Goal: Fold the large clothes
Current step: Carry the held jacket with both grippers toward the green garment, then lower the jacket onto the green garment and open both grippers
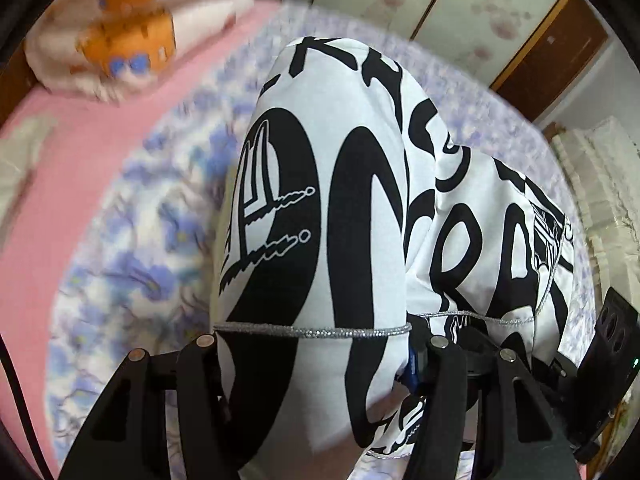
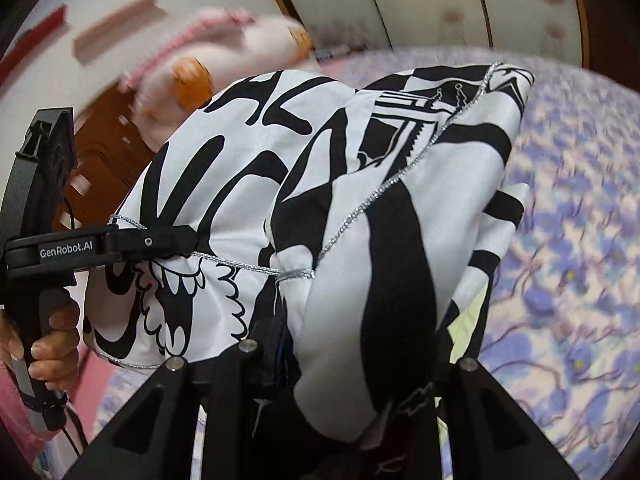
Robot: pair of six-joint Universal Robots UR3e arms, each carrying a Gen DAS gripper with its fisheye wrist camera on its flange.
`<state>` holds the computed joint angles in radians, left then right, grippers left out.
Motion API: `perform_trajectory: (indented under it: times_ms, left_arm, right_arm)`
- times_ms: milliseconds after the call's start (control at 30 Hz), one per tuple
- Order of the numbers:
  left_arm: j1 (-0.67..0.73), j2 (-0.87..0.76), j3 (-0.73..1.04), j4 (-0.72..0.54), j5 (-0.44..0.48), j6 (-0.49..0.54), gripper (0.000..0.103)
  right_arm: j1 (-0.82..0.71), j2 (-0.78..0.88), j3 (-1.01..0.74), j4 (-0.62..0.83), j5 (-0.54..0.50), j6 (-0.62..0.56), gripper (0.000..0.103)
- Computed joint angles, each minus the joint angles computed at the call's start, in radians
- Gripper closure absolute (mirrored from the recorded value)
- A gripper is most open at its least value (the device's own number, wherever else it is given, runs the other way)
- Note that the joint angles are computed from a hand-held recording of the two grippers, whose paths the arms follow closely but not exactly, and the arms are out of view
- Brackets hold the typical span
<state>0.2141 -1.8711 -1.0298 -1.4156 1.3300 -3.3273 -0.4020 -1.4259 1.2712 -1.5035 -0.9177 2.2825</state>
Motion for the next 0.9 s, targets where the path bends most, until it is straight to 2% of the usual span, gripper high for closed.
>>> perform_trajectory:
  times_ms: [33, 100, 167, 233, 300, 400, 533, 633, 733, 800, 833, 900]
  left_arm:
    - [0.008, -0.013, -0.046, 0.016, -0.007, -0.003, 0.045]
    - [0.007, -0.018, -0.136, 0.046, 0.0, -0.007, 0.031]
    - [0.003, 0.017, -0.236, 0.143, 0.033, 0.013, 0.02]
    - [-0.004, 0.043, -0.265, 0.181, 0.067, 0.02, 0.015]
    - [-0.031, 0.069, -0.246, 0.163, 0.136, 0.002, 0.01]
    - [-0.074, 0.136, -0.223, 0.104, 0.232, -0.023, 0.01]
    - [-0.147, 0.247, -0.242, 0.04, 0.379, -0.091, 0.01]
    - [-0.161, 0.349, -0.253, -0.061, 0.389, -0.111, 0.01]
    - [-0.198, 0.504, -0.264, -0.238, 0.392, -0.196, 0.01]
    - [-0.248, 0.578, -0.271, -0.313, 0.411, -0.264, 0.01]
    - [-0.287, 0.609, -0.271, -0.349, 0.428, -0.304, 0.01]
    - [-0.393, 0.654, -0.252, -0.435, 0.475, -0.379, 0.01]
  right_arm:
    - [0.012, 0.021, 0.003, -0.005, -0.036, 0.006, 0.07]
    - [0.024, 0.076, -0.005, 0.001, -0.118, 0.008, 0.063]
    - [-0.02, 0.071, 0.017, 0.026, -0.11, -0.017, 0.052]
    - [-0.066, 0.024, 0.066, -0.008, -0.109, -0.026, 0.035]
    - [-0.117, -0.042, 0.114, -0.056, -0.113, -0.046, 0.031]
    - [-0.207, -0.102, 0.111, 0.012, -0.121, -0.103, 0.023]
    - [-0.311, -0.225, 0.153, 0.05, -0.153, -0.128, 0.022]
    - [-0.444, -0.307, 0.119, 0.222, -0.158, -0.236, 0.022]
    - [-0.679, -0.406, 0.069, 0.493, -0.168, -0.427, 0.022]
    - [-0.865, -0.454, 0.009, 0.68, -0.196, -0.578, 0.02]
    - [-0.97, -0.481, -0.007, 0.766, -0.196, -0.677, 0.015]
    - [-1.18, -0.494, -0.097, 0.915, -0.263, -0.857, 0.011]
